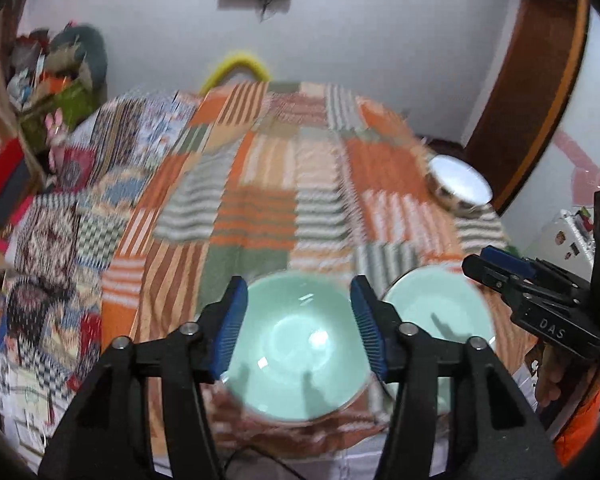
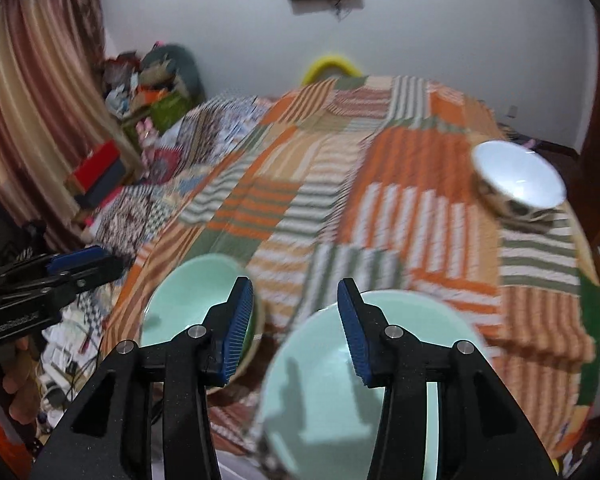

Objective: Organize plates and bowls
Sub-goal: 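Lower the mint green bowl into the pink bowl and open both grippers, then reach both grippers to the white spotted bowl rim and close them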

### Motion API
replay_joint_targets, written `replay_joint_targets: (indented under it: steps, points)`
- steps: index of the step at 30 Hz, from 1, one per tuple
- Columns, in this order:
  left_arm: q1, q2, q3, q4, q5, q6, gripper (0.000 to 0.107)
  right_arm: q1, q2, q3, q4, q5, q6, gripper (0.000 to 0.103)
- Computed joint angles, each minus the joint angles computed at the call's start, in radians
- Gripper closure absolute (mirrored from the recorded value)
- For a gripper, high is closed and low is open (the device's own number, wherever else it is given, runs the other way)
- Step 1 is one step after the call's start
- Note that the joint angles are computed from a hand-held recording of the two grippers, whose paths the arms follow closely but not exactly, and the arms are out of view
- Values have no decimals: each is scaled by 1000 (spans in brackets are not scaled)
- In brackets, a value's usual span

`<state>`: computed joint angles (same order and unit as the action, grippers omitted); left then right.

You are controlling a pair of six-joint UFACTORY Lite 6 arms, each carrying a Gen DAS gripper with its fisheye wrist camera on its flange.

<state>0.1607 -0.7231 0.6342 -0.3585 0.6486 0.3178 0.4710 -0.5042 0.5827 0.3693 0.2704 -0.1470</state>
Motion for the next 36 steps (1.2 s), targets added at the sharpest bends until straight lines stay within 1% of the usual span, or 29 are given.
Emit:
replay_joint_targets:
  steps: [1,3,7,8,11,12,14,15,17,21,25,27,28,29,31,32,34,36]
  points:
    - [-59,4,23,43,-19,-72,47,-40,-29,-5,26,19,-41,62]
    - [-174,28,68,144,-60,-219,42,-171,-89,-5,146,81,-211,60]
    - [-396,164,196,432,-134,-553,28,-415,-147,3,318,157,-464,57]
    - [-432,205,230,474,-147,-605,28,-478,-143,15,351,174,-518,56]
    - [-491,361,348,484,-191,-639,21,-633,-95,57,472,226,-682,54]
    - [-502,398,374,483,-203,-645,21,-688,-59,80,518,240,-736,52]
    - [-527,499,448,486,-232,-656,20,-740,2,116,568,243,-791,52]
    - [-536,545,482,497,-243,-665,20,-780,60,149,606,246,-838,52]
    - [-560,650,560,542,-256,-707,20,-809,140,194,642,237,-877,52]
    - [-579,861,728,554,-258,-697,20,-819,336,306,681,198,-897,52]
    - [-561,1067,897,481,-265,-616,20,-805,507,407,725,155,-919,52]
    - [-548,1163,981,422,-254,-561,20,-805,579,450,770,153,-956,52]
    - [-544,1213,1028,401,-245,-542,20,-802,650,503,758,155,-938,52]
    - [-542,1255,1067,386,-236,-527,20,-801,686,531,751,160,-927,53]
    - [-534,1350,1162,348,-209,-483,20,-797,782,606,746,176,-908,58]
    - [-537,1376,1185,352,-202,-484,20,-795,819,639,728,183,-887,63]
    - [-541,1444,1253,380,-187,-497,20,-785,900,714,691,191,-843,70]
    - [-548,1483,1291,424,-182,-525,20,-777,949,761,667,194,-816,74]
